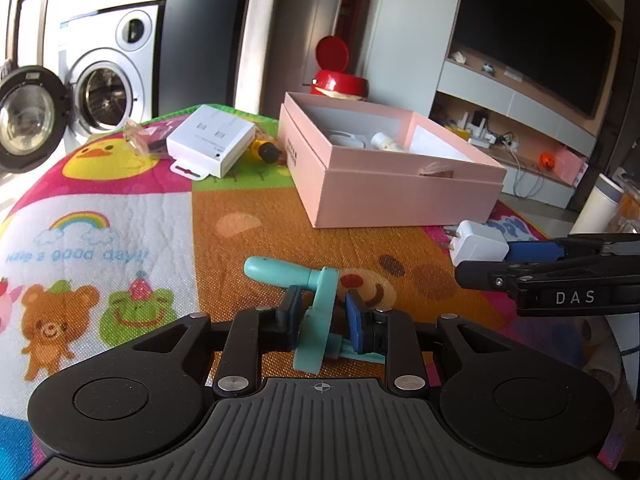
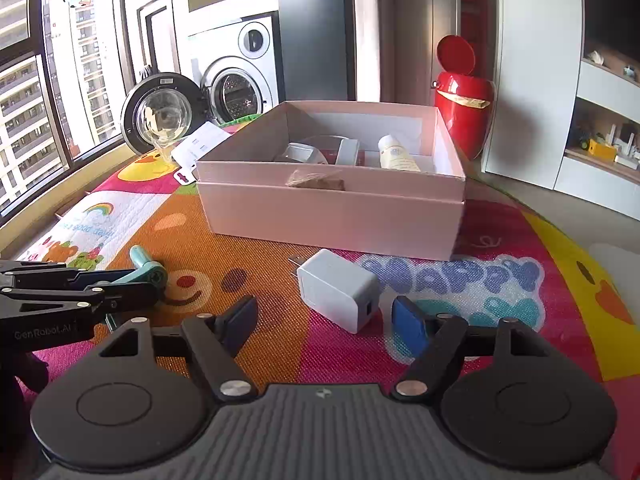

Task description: Organize rigid objects

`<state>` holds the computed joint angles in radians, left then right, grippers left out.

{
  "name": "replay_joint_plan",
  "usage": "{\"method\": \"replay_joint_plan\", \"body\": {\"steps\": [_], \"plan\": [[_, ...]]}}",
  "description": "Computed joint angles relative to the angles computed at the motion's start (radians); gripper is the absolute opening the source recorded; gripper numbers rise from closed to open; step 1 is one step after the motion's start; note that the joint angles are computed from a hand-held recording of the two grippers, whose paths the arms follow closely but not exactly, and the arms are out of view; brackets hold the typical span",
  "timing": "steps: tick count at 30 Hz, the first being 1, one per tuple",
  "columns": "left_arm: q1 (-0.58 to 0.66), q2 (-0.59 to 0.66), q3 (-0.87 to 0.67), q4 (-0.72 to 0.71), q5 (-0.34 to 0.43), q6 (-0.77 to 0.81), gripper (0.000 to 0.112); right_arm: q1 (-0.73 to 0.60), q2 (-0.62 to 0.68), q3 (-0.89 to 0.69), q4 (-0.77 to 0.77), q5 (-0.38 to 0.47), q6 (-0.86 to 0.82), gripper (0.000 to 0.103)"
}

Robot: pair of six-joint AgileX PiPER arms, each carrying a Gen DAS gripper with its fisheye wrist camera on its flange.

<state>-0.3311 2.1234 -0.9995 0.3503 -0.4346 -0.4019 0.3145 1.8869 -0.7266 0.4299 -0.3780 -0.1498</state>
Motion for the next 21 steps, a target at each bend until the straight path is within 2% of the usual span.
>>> {"method": "replay_joint_plan", "body": {"steps": [3, 6, 8, 9, 11, 13, 14, 15, 16, 19, 21], "plan": [[-0.017, -0.002, 0.001, -0.069, 0.011, 0.075, 0.028, 0.024, 0.055, -0.099, 0.234, 0.051, -0.194, 0.075], [-0.032, 0.000, -0.007, -0.131, 0.028, 0.142, 0.028, 0.023, 0.088, -0.153, 0.334, 0.056, -0.248, 0.074], [-0.046, -0.001, -0.008, -0.198, 0.036, 0.216, 0.028, 0.023, 0.095, -0.160, 0.358, 0.049, -0.263, 0.067], [-0.050, -0.001, -0.010, -0.215, 0.040, 0.234, 0.028, 0.028, 0.096, -0.159, 0.385, 0.039, -0.294, 0.055], [-0.048, -0.001, -0.011, -0.217, 0.039, 0.232, 0.023, 0.030, 0.086, -0.150, 0.376, 0.046, -0.309, 0.055], [-0.032, -0.003, -0.003, -0.141, 0.024, 0.160, 0.020, 0.027, 0.063, -0.130, 0.308, 0.063, -0.269, 0.054], [-0.018, -0.007, 0.006, -0.064, 0.005, 0.093, 0.017, 0.027, 0.043, -0.112, 0.267, 0.065, -0.249, 0.051], [-0.010, -0.011, 0.015, -0.018, -0.007, 0.058, 0.015, 0.029, 0.024, -0.095, 0.240, 0.066, -0.246, 0.037], [-0.006, -0.017, 0.026, 0.011, -0.017, 0.043, 0.015, 0.033, 0.003, -0.077, 0.242, 0.063, -0.272, 0.031], [-0.008, -0.041, 0.071, 0.047, -0.046, 0.062, 0.015, 0.024, -0.083, -0.014, 0.179, 0.084, -0.267, 0.021], [-0.004, -0.062, 0.103, 0.076, -0.067, 0.053, 0.015, 0.007, -0.132, 0.017, 0.122, 0.116, -0.228, 0.020]]}}
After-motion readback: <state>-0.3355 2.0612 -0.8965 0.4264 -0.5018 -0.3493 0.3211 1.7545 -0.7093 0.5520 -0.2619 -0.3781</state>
